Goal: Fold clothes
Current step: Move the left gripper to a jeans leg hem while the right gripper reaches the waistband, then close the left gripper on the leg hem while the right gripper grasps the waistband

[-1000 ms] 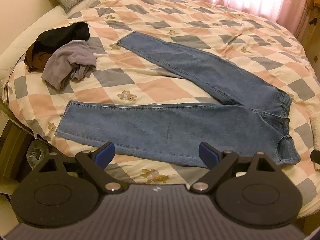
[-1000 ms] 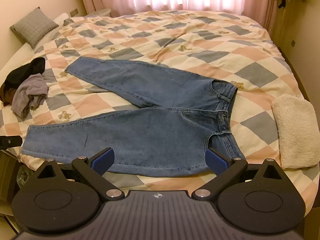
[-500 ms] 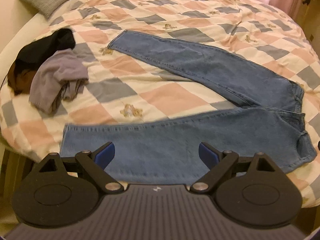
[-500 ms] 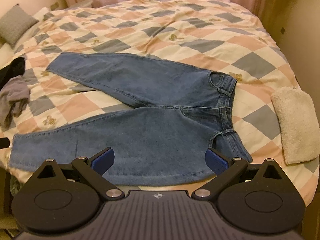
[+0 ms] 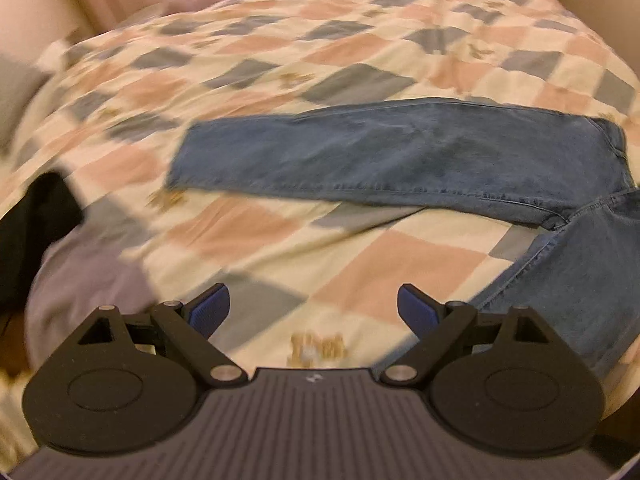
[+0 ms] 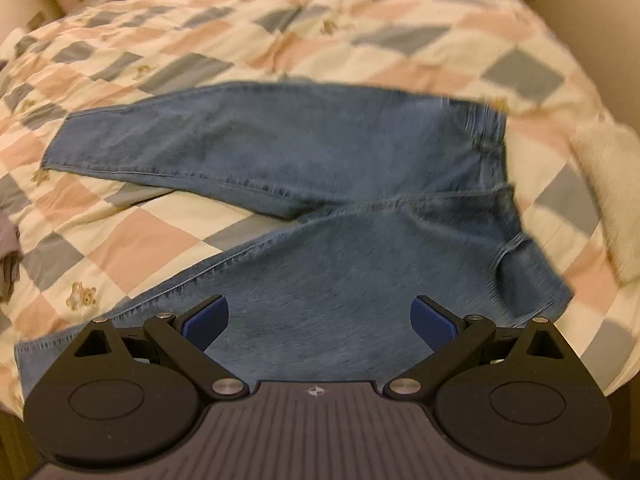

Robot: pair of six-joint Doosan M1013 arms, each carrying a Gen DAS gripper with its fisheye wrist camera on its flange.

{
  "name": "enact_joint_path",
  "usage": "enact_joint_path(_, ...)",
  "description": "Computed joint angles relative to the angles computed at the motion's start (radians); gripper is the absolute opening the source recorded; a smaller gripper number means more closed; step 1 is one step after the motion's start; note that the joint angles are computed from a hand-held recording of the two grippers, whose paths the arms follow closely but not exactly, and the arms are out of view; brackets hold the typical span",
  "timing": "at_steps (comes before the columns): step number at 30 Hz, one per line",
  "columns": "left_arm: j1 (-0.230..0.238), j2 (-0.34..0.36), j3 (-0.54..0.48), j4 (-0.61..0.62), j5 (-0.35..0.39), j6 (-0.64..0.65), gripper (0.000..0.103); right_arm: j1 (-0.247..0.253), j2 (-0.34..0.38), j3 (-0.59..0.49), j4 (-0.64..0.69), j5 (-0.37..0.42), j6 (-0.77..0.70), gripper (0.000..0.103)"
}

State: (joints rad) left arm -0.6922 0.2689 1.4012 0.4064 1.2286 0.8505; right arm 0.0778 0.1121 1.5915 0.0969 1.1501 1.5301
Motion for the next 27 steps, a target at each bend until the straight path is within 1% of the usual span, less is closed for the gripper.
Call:
enact_joint_path(3,0.061,0.033,0.002,-0.073,-0.129,0.149,0.089,-0.009,0.026,0.003,0.043,-0.011,0.012,0.100)
enact_joint_path(5,0.098,0.065,-0.009,-0.116,-0.197,0.286,0.086,-0.020,0.040,0.004,0.078,-0.031,0.003,0.098)
enact_joint_path(7,0.130,0.108,-0.031,-0.143,-0.254,0.457,0.082,-0.045,0.052,0.012,0.158,-0.093,-0.049,0.094)
enact_joint_path(9,0.151,0.155,-0.056,-0.128,-0.297,0.614,0.078,-0.077,0.061,0.032,0.272,-0.190,-0.149,0.095)
enact_joint_path(10,0.161,0.182,-0.073,-0.122,-0.315,0.693,0.074,-0.086,0.077,0.031,0.302,-0.217,-0.206,0.095)
enact_joint_path(11,0.174,0.214,-0.099,-0.120,-0.323,0.768,0.065,-0.094,0.094,0.028,0.333,-0.243,-0.265,0.095)
enact_joint_path(12,0.187,0.242,-0.124,-0.131,-0.330,0.827,0.059,-0.096,0.120,0.012,0.325,-0.239,-0.303,0.093)
enact_joint_path(13,0.204,0.270,-0.152,-0.167,-0.335,0.886,0.046,-0.095,0.154,-0.012,0.303,-0.229,-0.335,0.091)
enact_joint_path(14,0.221,0.297,-0.183,-0.215,-0.333,0.942,0.039,-0.093,0.187,-0.037,0.280,-0.219,-0.365,0.089)
enact_joint_path(16,0.253,0.349,-0.245,-0.317,-0.326,1.057,0.038,-0.103,0.256,-0.096,0.311,-0.188,-0.446,0.074)
enact_joint_path(17,0.268,0.375,-0.277,-0.368,-0.320,1.114,0.039,-0.109,0.287,-0.126,0.337,-0.174,-0.475,0.072)
enact_joint_path(18,0.281,0.402,-0.311,-0.416,-0.307,1.166,0.039,-0.114,0.318,-0.157,0.363,-0.159,-0.502,0.071)
enact_joint_path(21,0.307,0.485,-0.430,-0.512,-0.223,1.277,0.041,-0.124,0.401,-0.255,0.463,-0.128,-0.629,0.071)
enact_joint_path(22,0.312,0.506,-0.460,-0.533,-0.199,1.310,0.046,-0.127,0.429,-0.290,0.495,-0.115,-0.673,0.071)
enact_joint_path(23,0.316,0.526,-0.490,-0.548,-0.176,1.337,0.056,-0.128,0.461,-0.337,0.508,-0.079,-0.703,0.071)
enact_joint_path(24,0.318,0.543,-0.513,-0.550,-0.163,1.354,0.059,-0.126,0.494,-0.386,0.512,-0.050,-0.731,0.071)
enact_joint_path(25,0.319,0.561,-0.539,-0.551,-0.147,1.370,0.059,-0.122,0.526,-0.434,0.507,-0.024,-0.755,0.073)
enact_joint_path(27,0.324,0.606,-0.601,-0.549,-0.094,1.396,0.059,-0.114,0.582,-0.519,0.488,0.023,-0.793,0.073)
